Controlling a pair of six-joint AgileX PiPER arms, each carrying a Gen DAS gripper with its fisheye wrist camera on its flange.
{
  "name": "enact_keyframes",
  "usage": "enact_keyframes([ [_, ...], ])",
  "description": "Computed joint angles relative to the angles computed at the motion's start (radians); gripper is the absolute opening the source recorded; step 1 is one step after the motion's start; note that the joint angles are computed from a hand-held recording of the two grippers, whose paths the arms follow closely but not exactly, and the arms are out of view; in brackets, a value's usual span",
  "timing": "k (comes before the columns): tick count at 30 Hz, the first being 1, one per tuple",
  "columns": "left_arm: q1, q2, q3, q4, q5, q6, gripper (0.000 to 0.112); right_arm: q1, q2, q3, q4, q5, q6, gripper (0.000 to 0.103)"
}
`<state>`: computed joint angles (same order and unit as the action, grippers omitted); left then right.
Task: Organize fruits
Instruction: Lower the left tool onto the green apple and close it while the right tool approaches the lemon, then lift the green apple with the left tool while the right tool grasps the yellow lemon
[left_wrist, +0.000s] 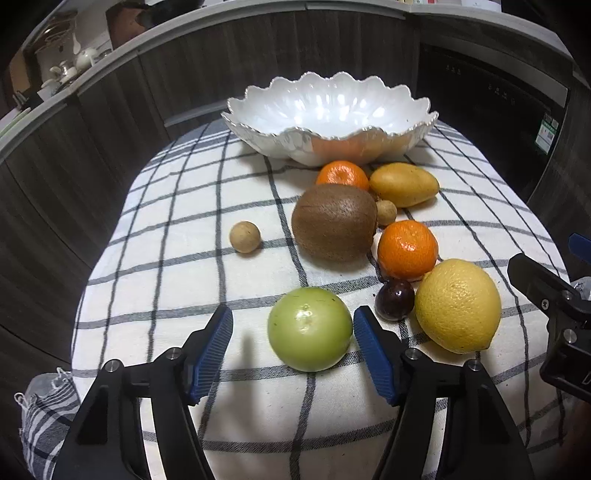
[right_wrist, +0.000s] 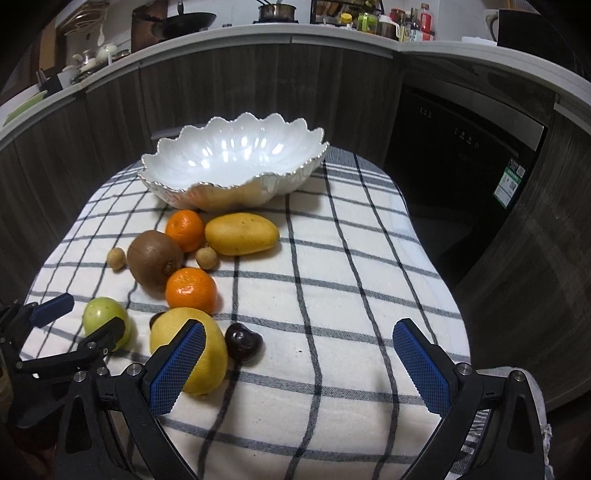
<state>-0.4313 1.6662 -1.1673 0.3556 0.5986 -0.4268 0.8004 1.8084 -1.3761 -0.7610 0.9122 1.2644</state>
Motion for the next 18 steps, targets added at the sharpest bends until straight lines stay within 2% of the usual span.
enact_keyframes([
  [4,0.01,0.029,-0.016,-0.059,0.005,0.051,0.06,-0.015,0.009,-0.001,0.022,-0.004,-0.015,0.102],
  [8,0.023,0.041,-0.019,-0.124,-0.004,0.108,0.048,-0.02,0.012,0.001,0.035,-0.009,-0.023,0.102],
  [13,0.032,0.028,-0.008,-0.141,-0.009,0.11,0.048,-0.019,0.015,-0.002,0.037,-0.013,-0.029,0.102],
  [18,0.043,-0.027,0.027,-0.1,-0.024,0.069,0.048,-0.005,0.014,-0.014,0.029,-0.017,-0.038,0.102],
])
